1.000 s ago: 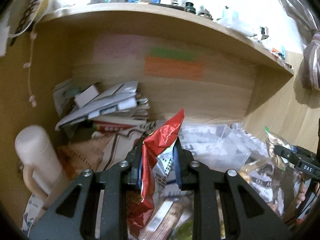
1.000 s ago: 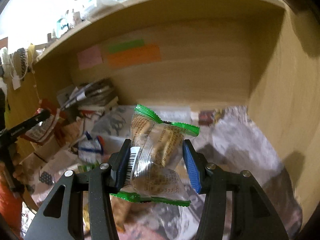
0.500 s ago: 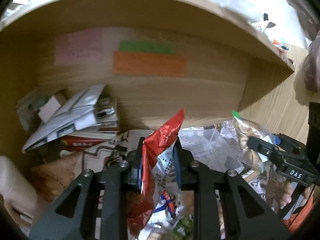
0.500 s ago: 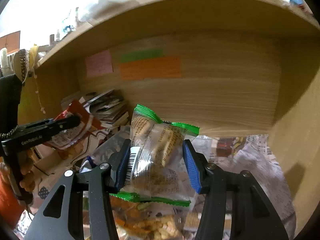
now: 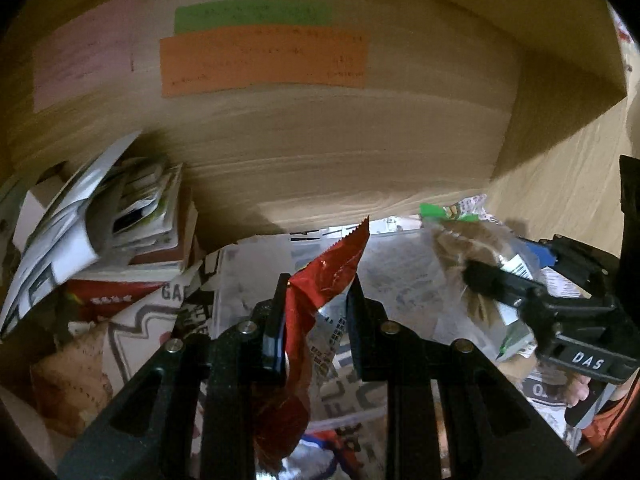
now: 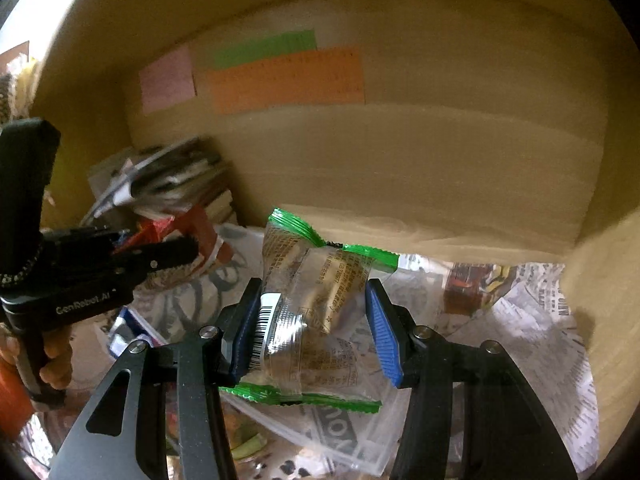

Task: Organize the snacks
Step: 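Carry both bags into the clear plastic box and open both tools, then move both open tools back over the snacks on the newspaper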

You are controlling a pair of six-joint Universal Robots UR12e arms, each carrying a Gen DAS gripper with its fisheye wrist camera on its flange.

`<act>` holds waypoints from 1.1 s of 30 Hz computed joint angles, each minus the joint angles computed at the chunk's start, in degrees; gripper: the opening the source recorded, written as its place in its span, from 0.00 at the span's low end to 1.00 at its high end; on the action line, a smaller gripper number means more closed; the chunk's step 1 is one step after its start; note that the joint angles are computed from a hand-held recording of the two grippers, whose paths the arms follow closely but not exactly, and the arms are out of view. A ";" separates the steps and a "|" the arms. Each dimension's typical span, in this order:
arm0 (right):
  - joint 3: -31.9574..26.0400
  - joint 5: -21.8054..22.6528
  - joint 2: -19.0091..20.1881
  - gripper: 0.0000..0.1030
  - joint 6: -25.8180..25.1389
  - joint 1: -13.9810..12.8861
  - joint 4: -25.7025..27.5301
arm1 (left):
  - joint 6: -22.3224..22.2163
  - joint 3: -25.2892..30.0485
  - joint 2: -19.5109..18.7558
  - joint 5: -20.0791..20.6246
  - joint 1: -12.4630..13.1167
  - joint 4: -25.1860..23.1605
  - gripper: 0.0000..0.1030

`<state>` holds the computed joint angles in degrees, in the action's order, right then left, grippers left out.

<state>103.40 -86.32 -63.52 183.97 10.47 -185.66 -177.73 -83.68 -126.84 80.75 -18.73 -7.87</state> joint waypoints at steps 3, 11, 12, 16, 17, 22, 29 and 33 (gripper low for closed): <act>-0.97 0.02 0.67 0.46 -0.05 -0.09 2.31 | 0.20 1.07 -0.61 -0.51 -0.16 -1.17 0.24; -2.79 -0.68 1.66 0.48 -0.62 -0.14 7.13 | 1.40 2.30 -1.18 -2.61 -0.48 -4.45 0.25; -2.92 -0.60 1.69 0.48 -0.69 -0.19 7.67 | 1.47 2.90 -1.48 -2.65 -0.48 -5.33 0.26; -3.05 -1.93 1.53 0.48 -1.12 0.06 8.05 | 1.40 3.34 -1.47 -2.53 -0.60 -6.84 0.36; -3.00 -2.01 1.44 0.48 -1.17 0.10 7.95 | 1.28 3.25 -1.35 -2.69 -0.48 -6.82 0.38; -1.88 -2.63 0.36 0.50 -1.70 0.48 5.93 | 0.58 1.32 0.30 -3.17 -0.13 -5.03 0.41; 1.17 -3.19 -2.08 0.53 -1.79 1.25 1.44 | -0.50 -4.31 4.11 -2.58 0.49 0.17 0.51; 3.80 -3.56 -3.86 0.56 -1.65 1.92 -1.55 | -0.62 -8.43 6.60 -2.00 0.66 3.86 0.62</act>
<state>107.19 -89.87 -67.38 182.32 12.39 -187.22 -178.35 -92.11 -120.23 78.75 -18.07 -4.01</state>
